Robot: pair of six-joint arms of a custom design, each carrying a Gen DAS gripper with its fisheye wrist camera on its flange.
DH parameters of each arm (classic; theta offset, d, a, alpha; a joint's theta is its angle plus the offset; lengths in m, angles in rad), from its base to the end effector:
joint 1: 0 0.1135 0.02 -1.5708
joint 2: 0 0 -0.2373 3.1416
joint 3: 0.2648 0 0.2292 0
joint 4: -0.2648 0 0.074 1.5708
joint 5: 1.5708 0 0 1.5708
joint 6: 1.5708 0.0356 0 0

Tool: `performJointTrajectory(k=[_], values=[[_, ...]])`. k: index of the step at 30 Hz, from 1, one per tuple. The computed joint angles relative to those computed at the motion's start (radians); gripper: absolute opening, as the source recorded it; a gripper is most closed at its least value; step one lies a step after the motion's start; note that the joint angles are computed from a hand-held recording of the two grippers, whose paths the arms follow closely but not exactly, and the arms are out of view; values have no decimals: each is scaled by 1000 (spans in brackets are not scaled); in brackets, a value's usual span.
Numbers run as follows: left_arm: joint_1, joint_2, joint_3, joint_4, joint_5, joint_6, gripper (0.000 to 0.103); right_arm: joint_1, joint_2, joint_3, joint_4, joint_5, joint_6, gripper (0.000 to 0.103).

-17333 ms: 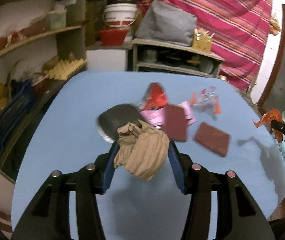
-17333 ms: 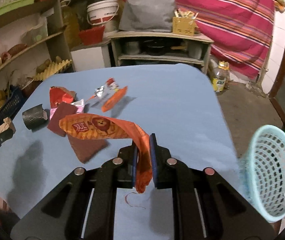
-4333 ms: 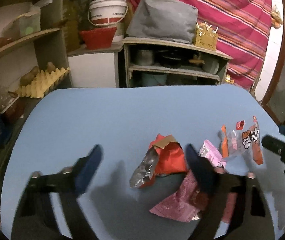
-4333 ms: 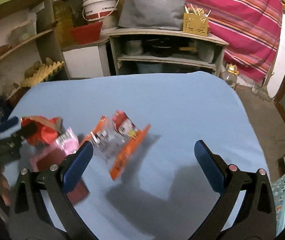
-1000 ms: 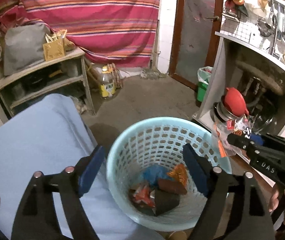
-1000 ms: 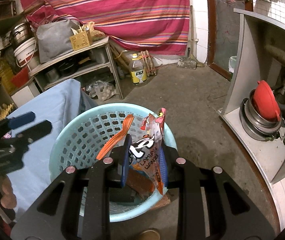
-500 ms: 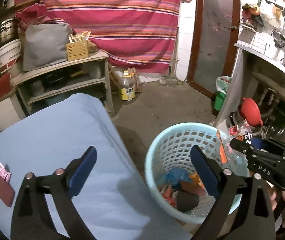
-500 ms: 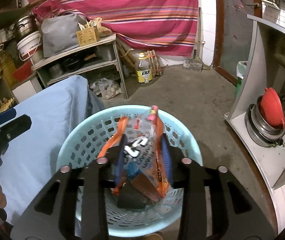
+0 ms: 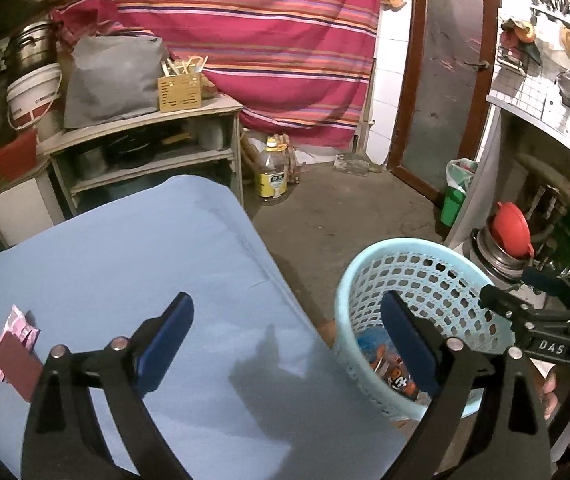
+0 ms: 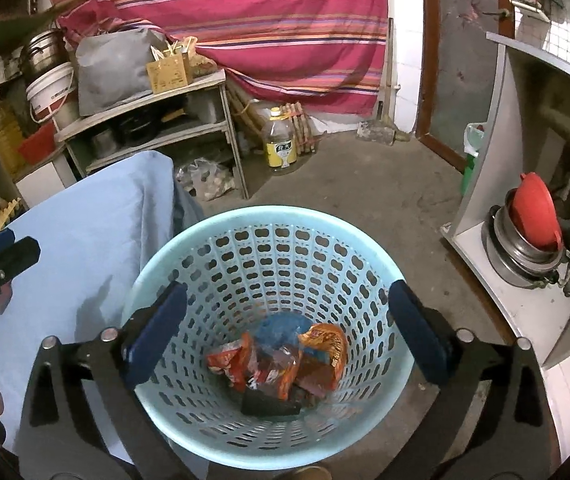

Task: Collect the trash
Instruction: 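Open the right tool to drop the snack bag into the basket, then move both open tools back over the table toward the pink wrapper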

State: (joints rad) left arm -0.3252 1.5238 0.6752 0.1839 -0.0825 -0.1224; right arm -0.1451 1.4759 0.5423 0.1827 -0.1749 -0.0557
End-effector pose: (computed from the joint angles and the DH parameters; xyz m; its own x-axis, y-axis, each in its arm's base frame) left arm 0.2722 -0.0887 0.1567 -0.6115 0.0778 -0.7874 0.1837 0.9819 -0.0457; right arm 0.2553 -0.0310 0.1332 -0.6750 0.0432 -0.7366 -0.0211 0.9967 0.0778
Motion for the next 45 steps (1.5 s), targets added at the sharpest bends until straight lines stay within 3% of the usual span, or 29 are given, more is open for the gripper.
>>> performJointTrajectory(k=[7,12,17,20,25,29,35,45], values=[[91,-86,-83,10,50,43,93,98,-6,-45,49,94,52,99],[211,-173,-168,21,116,81,97,267,-52,-114,152,215,120,99],[419,-233,-255,49,221,174,97,473,-6,-105,243,320,200,99],[620,-207,-269,70,334,273,97,595,76,-53,279,385,225,99],[960,-27,-190,157,512,407,97,795,252,95,297,481,238,99],[1137,135,-62,222,553,399,97,898,383,224,303,475,260,99],[1301,282,83,273,536,356,98,1016,643,572,150,428,272,99],[1418,345,212,246,588,336,99,1126,949,1069,-155,379,145,99]])
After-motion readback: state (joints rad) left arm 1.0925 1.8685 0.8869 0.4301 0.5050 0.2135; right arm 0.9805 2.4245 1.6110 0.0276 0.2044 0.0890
